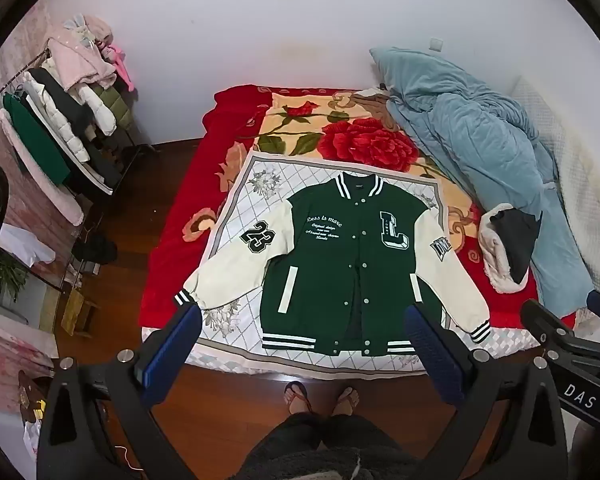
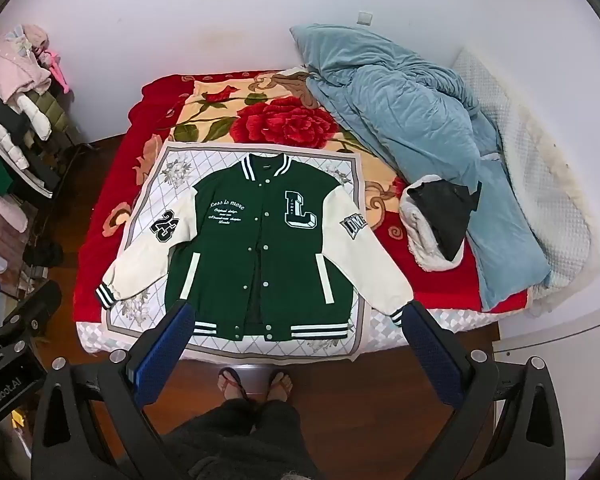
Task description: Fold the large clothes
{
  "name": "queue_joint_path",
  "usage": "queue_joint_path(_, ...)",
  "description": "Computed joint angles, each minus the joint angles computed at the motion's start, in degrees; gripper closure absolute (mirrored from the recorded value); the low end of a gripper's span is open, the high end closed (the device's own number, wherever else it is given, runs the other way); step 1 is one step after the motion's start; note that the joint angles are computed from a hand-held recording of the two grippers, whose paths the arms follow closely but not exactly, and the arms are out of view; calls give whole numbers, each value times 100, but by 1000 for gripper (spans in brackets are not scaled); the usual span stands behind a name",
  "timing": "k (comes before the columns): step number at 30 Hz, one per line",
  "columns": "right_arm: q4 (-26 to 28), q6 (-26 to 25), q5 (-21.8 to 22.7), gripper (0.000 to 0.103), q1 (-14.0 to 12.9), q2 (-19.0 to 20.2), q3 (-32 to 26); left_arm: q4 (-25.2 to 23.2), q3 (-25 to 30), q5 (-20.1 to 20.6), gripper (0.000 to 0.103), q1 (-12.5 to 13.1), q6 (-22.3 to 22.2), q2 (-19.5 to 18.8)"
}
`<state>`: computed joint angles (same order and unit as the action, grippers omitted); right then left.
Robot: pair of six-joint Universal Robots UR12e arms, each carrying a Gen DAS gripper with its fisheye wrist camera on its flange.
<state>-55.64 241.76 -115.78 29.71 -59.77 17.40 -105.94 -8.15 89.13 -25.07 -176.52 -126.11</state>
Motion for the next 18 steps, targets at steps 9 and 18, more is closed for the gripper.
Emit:
queue_joint_path(9, 94, 23, -20, 0, -19, 39, -107, 17, -17, 2, 0, 1, 18, -7)
queue_joint_path(18, 251, -32, -46, 0, -15, 167, -363, 63, -75, 42, 0, -11, 14, 29)
